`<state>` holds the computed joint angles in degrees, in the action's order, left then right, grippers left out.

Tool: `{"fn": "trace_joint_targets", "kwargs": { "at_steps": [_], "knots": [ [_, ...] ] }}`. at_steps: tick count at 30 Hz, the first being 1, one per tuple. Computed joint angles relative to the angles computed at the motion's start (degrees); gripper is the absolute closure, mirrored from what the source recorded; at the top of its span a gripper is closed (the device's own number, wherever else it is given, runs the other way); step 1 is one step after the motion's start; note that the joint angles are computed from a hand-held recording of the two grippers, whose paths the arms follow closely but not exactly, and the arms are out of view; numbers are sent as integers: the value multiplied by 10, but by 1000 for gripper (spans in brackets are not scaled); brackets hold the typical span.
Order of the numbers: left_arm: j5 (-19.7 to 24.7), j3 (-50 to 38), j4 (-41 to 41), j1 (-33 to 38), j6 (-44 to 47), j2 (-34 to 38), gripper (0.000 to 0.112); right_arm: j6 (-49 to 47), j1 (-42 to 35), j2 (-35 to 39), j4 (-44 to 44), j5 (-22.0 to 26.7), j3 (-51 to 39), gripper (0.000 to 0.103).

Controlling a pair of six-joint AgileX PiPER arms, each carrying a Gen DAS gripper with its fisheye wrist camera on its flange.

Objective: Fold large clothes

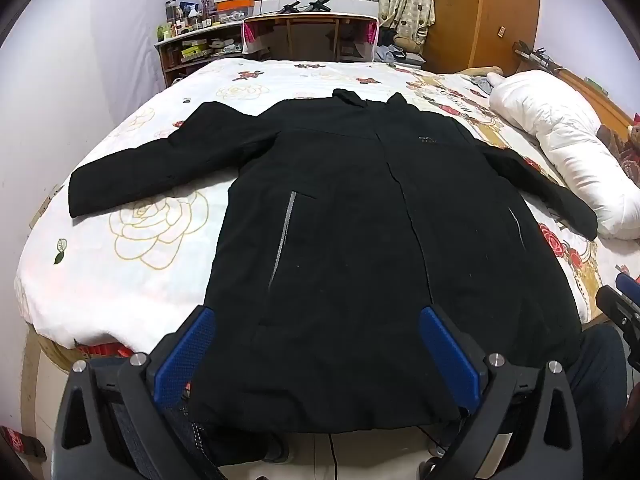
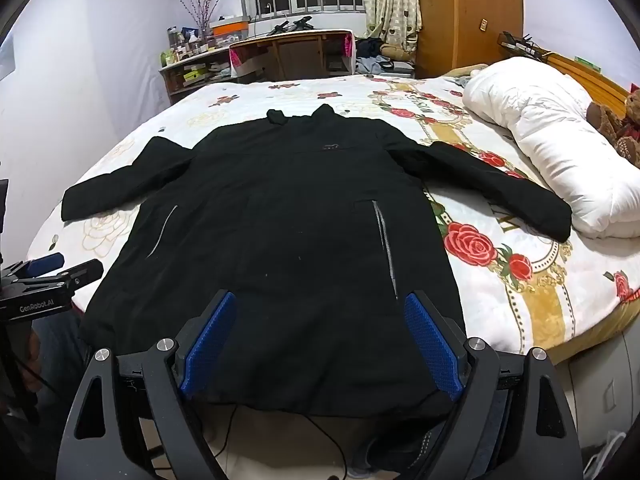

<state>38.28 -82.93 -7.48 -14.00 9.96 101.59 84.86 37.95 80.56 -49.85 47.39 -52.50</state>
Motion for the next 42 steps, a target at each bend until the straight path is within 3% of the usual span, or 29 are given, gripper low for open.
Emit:
{"fn": "trace_joint_targets", "kwargs": {
  "at_steps": [42],
  "knots": [
    [-5,5,-3,-3,3,-4,9,6,-4,6,-4,-11,-1,17]
  ]
}}
